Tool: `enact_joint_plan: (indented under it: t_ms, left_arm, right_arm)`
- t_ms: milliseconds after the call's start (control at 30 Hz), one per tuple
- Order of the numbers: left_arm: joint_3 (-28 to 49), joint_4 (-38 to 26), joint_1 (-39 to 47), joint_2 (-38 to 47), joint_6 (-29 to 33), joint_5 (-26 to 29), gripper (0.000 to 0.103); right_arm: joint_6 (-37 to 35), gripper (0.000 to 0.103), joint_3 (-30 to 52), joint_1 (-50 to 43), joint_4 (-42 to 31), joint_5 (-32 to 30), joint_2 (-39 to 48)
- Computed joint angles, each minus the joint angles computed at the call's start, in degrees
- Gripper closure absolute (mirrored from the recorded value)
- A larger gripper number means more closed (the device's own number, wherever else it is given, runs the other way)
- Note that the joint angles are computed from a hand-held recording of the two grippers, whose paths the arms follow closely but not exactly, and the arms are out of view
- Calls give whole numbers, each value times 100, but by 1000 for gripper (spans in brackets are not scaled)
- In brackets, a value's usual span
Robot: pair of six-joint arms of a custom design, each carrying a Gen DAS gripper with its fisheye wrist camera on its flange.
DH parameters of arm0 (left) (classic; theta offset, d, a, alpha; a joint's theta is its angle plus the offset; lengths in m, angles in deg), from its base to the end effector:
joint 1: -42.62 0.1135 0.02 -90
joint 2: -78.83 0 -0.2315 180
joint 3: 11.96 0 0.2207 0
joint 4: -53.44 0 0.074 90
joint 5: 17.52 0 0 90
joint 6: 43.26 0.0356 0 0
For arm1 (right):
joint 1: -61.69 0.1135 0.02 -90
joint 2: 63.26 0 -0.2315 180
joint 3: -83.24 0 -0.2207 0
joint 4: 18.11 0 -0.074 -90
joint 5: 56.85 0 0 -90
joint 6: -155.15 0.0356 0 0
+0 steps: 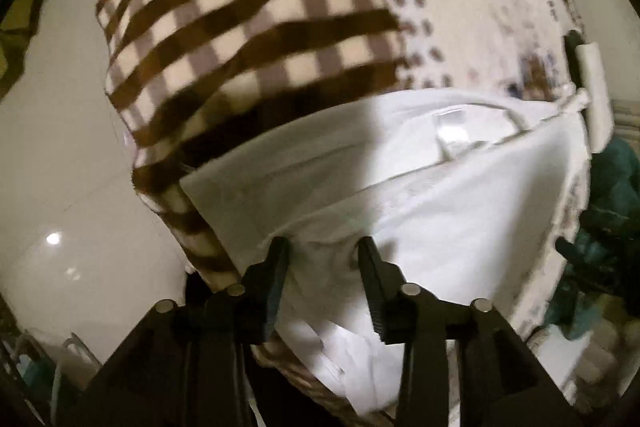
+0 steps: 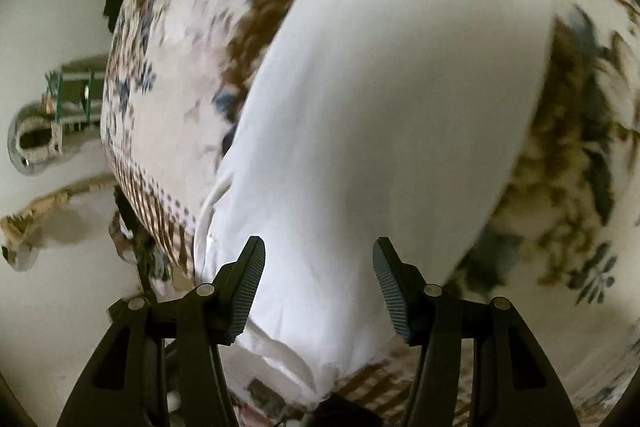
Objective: Fold small clothes
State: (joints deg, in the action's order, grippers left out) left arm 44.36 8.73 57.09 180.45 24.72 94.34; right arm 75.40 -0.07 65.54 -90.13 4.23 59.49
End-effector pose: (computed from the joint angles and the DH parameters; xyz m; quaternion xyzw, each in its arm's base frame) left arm 0.2181 0.0426 0.0763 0.3074 -0.9325 0.1892 0.0126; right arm 0.3268 0.0392 0.1071 -0.0715 -0.9634 -0.2388 0.0983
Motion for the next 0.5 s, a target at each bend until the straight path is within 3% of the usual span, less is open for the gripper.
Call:
enact_joint_plan:
  t_ms: [33,167,200,233,300,500]
  left_arm:
    - [-213,65,25,-249,25,47,95]
    - [-317,-450,442,-788,801,-1,99]
    - [-256,-566,577,-758,1018,-34,99]
    - [-185,-709,773,-734,1303,-93,99]
    - [-32,-943,1288,-622,1883,-207,100]
    - [347,-1235,1881,-308,2359,65,100]
  right_arm:
    - [45,45,-85,114,3,15,-59]
    - [525,48,-1618,729,535,-305,-832]
    - [677,54,-2130,936,783,-474,-1012]
    - [848,71,-2587,1145,1050,-669,-1127]
    - [1496,76,-3594,1780,1928,-1083,-1283]
    - [3918,83,-5557,4077,4676,-2057,-1519]
